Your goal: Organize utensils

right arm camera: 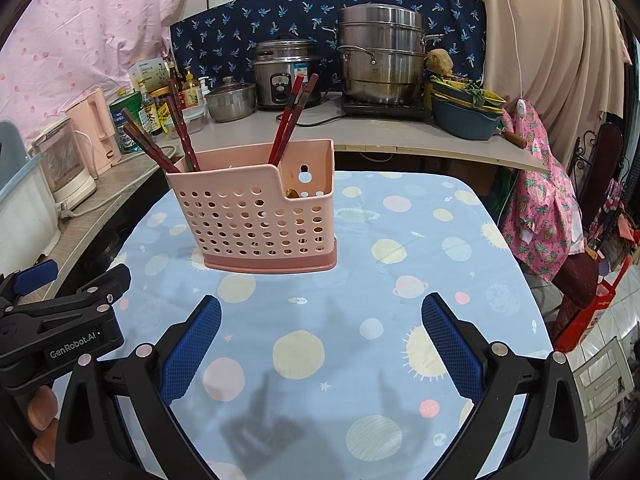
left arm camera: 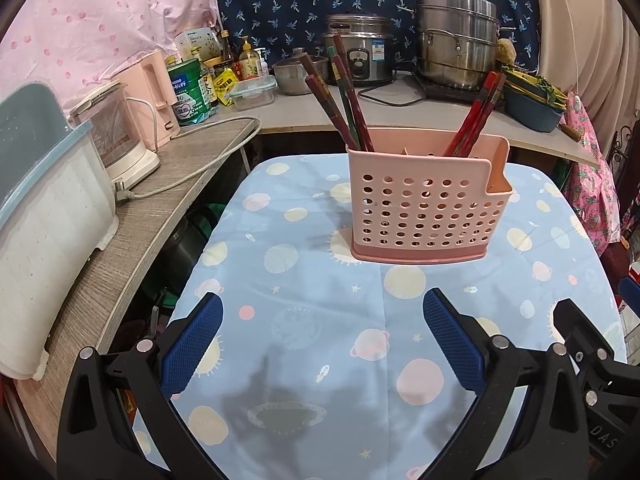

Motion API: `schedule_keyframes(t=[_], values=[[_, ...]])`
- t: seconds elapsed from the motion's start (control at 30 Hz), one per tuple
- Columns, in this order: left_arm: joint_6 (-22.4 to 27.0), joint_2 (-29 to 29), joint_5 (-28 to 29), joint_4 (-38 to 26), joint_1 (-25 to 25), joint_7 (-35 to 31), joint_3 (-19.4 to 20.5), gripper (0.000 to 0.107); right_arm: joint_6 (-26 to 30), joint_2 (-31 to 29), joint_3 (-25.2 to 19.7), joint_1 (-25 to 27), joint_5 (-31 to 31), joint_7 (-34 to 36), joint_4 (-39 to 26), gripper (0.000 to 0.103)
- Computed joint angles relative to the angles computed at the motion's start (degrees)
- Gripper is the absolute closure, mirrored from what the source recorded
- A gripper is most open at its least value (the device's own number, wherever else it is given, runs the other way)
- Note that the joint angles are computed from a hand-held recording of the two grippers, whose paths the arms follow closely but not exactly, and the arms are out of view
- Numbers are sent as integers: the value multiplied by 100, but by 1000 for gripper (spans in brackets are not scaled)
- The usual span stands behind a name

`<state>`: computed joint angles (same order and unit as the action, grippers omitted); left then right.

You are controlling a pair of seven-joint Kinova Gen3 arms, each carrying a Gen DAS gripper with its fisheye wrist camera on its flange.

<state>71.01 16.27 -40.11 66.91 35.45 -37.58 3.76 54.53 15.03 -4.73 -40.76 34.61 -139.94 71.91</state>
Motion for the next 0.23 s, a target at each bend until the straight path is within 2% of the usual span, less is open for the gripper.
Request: schedule_keyframes(t=[0.23], values=[[-93,-20,-43,25,1,-37,20,12,13,28,22,-1,25,-59,-50,6]])
